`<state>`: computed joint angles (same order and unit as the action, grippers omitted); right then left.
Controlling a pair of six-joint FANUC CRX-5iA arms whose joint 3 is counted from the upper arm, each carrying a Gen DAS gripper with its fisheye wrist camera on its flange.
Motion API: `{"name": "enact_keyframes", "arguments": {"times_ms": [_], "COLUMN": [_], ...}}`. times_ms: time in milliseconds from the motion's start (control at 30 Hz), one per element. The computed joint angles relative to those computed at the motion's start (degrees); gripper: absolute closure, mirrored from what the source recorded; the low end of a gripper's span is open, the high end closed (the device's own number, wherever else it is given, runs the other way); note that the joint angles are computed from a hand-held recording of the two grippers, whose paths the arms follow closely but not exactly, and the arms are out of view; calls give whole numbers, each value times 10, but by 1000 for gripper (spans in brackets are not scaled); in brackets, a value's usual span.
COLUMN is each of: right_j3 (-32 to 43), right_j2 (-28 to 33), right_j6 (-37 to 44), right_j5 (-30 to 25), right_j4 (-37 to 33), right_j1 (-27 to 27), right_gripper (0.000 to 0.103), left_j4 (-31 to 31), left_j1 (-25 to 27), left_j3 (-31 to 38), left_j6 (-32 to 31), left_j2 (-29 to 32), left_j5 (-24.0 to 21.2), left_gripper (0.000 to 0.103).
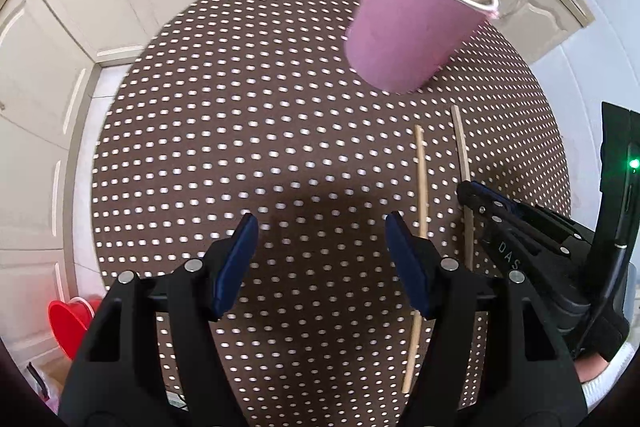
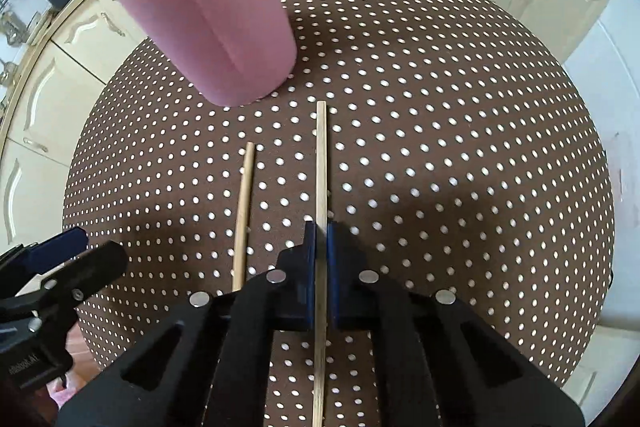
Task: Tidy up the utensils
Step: 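Close the right tool on a chopstick while the left tool grasps the last chopstick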
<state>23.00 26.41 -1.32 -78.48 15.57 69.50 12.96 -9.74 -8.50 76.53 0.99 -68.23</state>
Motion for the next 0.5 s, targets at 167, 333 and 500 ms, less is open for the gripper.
{"name": "enact_keyframes", "arguments": {"times_ms": [167,333,500], "right_j3": [-50,-101,-161], "right_j2": [-37,-72,-116], "right_j6": [-36,-62,-93], "right_j5": [16,32,58], "right_j4": [-3,0,7], "right_j1": [6,11,21], "right_gripper": [98,98,98], "left_j4": [11,20,10], "left_j1": [-24,-51,-80], "left_j3": [5,18,40], "left_j6": [-7,-4,19], "left_j2": [18,45,80], "left_j5": [-5,-7,-11], "left_gripper": [38,38,44]}}
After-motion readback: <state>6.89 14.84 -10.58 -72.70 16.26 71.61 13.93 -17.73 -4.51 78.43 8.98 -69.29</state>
